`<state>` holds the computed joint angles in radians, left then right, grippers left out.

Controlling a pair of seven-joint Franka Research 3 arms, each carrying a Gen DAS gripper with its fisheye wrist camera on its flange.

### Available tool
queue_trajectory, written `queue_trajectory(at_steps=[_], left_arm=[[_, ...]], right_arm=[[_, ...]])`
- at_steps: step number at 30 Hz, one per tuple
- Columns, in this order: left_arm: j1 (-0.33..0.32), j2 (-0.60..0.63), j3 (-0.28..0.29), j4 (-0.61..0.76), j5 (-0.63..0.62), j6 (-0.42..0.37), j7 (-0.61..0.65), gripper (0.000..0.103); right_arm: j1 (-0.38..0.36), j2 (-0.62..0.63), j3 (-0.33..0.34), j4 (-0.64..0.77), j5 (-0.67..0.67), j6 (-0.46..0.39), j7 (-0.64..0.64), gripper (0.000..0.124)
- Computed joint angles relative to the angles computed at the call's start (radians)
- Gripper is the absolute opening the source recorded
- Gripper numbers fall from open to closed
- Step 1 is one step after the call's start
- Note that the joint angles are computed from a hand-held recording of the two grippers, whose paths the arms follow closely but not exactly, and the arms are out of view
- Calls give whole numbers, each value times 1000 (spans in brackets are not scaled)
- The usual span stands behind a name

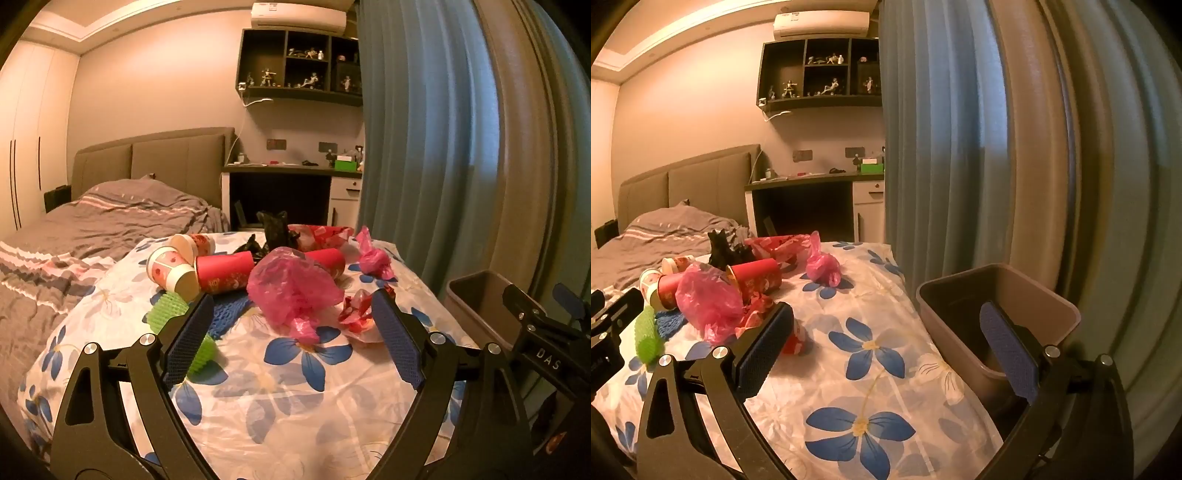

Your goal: Collect trash

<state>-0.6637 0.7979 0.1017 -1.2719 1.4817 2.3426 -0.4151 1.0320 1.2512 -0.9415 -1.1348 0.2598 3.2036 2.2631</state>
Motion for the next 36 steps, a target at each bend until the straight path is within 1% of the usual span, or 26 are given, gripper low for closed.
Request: queue_trajectory(at_steps=[6, 12, 24, 36], left_arm=[[0, 8, 3, 12, -6, 2, 6, 86], [-1, 12, 6, 14, -7, 8, 5, 86], [-12, 33, 12, 36, -20, 7, 11, 86], [-17, 43, 17, 47, -28, 7, 14, 86]], right_arm=[[3, -15, 9, -24, 8, 12, -20, 98], [10, -3, -2, -19, 30, 10, -28, 98], [6, -15, 8, -33, 41, 17, -51, 98], [14, -12, 1, -38, 59, 19, -62, 98]])
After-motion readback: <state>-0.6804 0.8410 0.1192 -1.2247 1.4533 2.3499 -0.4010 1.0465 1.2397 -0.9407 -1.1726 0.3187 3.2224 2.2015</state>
